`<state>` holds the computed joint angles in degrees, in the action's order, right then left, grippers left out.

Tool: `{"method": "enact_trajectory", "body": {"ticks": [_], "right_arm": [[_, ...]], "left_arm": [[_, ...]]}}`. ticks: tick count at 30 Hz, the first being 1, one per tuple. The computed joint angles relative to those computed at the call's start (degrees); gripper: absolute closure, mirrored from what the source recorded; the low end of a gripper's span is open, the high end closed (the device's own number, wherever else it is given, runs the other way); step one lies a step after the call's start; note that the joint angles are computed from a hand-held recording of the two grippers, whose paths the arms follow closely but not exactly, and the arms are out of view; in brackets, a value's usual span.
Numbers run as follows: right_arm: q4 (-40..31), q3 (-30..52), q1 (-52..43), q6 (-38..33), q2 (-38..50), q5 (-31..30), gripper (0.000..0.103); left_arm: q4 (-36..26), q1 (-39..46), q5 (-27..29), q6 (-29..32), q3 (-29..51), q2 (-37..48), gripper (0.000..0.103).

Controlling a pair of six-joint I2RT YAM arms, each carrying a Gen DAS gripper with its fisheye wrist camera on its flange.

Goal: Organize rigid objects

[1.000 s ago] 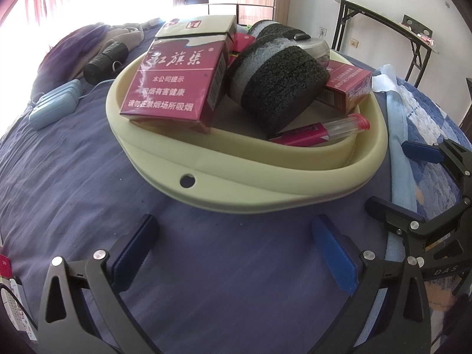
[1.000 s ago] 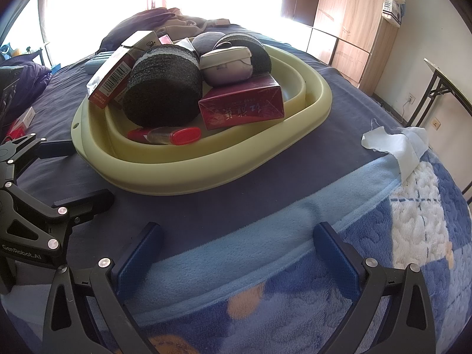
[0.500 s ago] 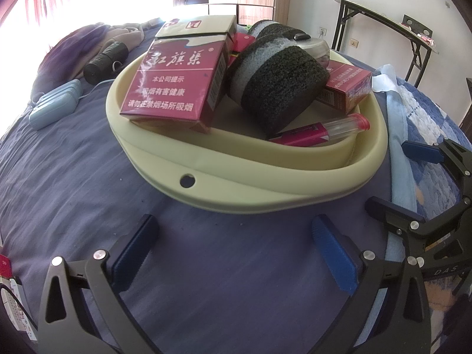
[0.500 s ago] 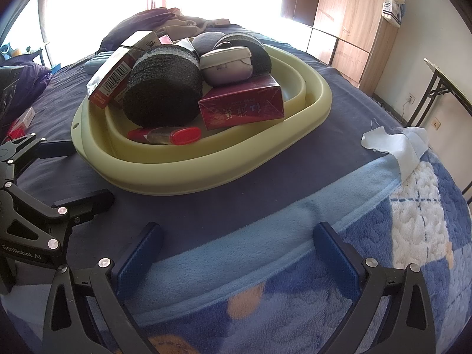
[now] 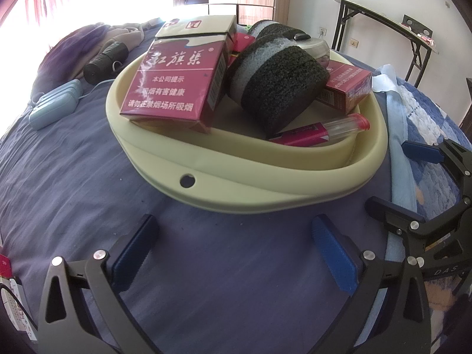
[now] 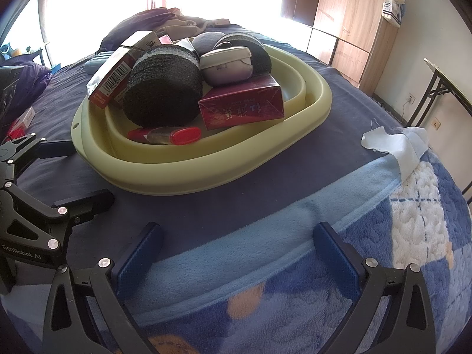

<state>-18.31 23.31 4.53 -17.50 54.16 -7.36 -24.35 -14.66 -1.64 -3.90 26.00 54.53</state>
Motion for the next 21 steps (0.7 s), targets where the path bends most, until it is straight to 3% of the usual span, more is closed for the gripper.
{"method": "enact_trajectory", "body": {"ticks": [21], "right_arm": [[-0.03, 0.01, -0.04, -0.05, -0.01, -0.04, 0.0]], "left_arm": [[0.03, -0.06, -0.06, -0.04, -0.01, 0.01, 0.0]]}}
